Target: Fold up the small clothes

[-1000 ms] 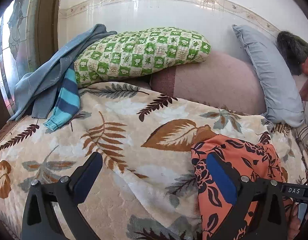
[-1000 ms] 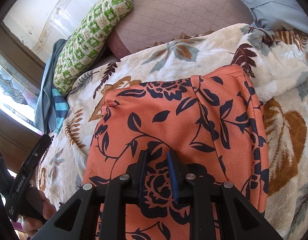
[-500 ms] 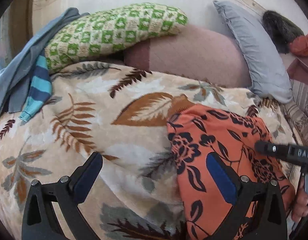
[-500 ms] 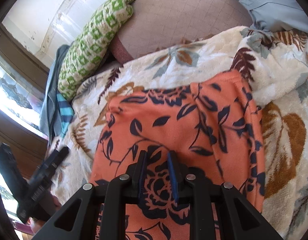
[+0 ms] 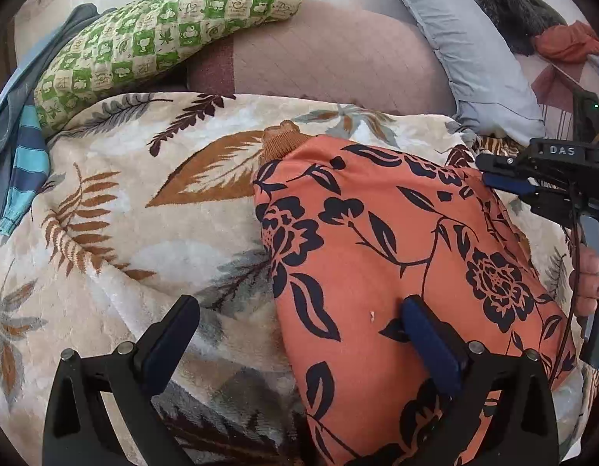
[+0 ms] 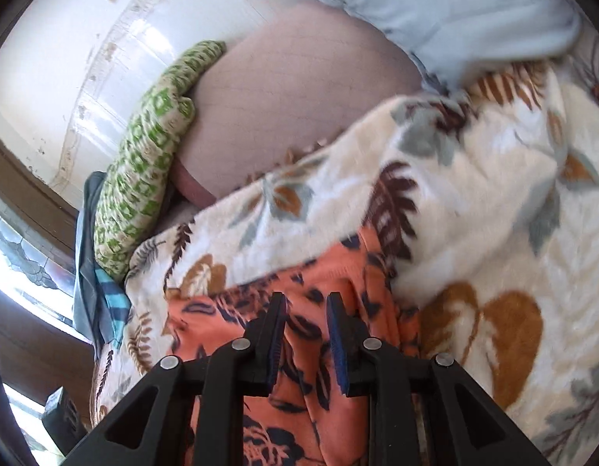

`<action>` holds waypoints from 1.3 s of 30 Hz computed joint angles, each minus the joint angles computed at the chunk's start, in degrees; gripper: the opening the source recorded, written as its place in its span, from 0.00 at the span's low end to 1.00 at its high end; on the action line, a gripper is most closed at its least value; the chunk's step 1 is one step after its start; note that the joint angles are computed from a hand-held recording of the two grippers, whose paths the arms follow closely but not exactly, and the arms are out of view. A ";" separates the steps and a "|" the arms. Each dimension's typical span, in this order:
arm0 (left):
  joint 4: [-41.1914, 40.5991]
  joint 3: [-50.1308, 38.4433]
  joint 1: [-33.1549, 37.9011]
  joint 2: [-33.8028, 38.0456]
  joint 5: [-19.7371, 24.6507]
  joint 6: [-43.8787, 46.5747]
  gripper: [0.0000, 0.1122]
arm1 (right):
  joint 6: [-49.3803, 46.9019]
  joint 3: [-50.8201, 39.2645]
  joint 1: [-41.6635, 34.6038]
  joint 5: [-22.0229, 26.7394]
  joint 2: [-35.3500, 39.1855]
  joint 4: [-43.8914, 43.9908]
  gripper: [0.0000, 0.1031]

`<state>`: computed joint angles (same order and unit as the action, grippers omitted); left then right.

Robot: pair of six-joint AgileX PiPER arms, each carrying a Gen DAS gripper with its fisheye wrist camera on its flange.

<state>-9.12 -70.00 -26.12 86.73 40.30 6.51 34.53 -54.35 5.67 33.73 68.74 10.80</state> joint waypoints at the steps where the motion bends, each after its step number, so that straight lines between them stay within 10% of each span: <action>1: 0.23 0.09 0.07 -0.06 -0.62 -0.08 0.92 | -1.97 -1.66 -0.47 1.57 2.63 1.58 0.29; 7: -6.73 -2.23 3.08 2.44 2.97 5.04 0.92 | -3.70 -4.59 -1.23 5.68 5.60 2.93 0.36; 11: -11.06 -3.47 5.78 2.55 5.80 7.80 0.92 | 3.06 -0.86 -0.82 8.11 -4.59 -3.24 0.70; 23: -30.82 -9.94 15.00 8.23 23.49 21.38 0.92 | -21.80 14.74 -19.81 22.75 -19.13 23.13 0.70; 39: -32.73 -8.09 10.77 10.15 22.26 24.40 0.92 | -48.13 20.69 -23.99 19.04 -8.99 45.88 0.73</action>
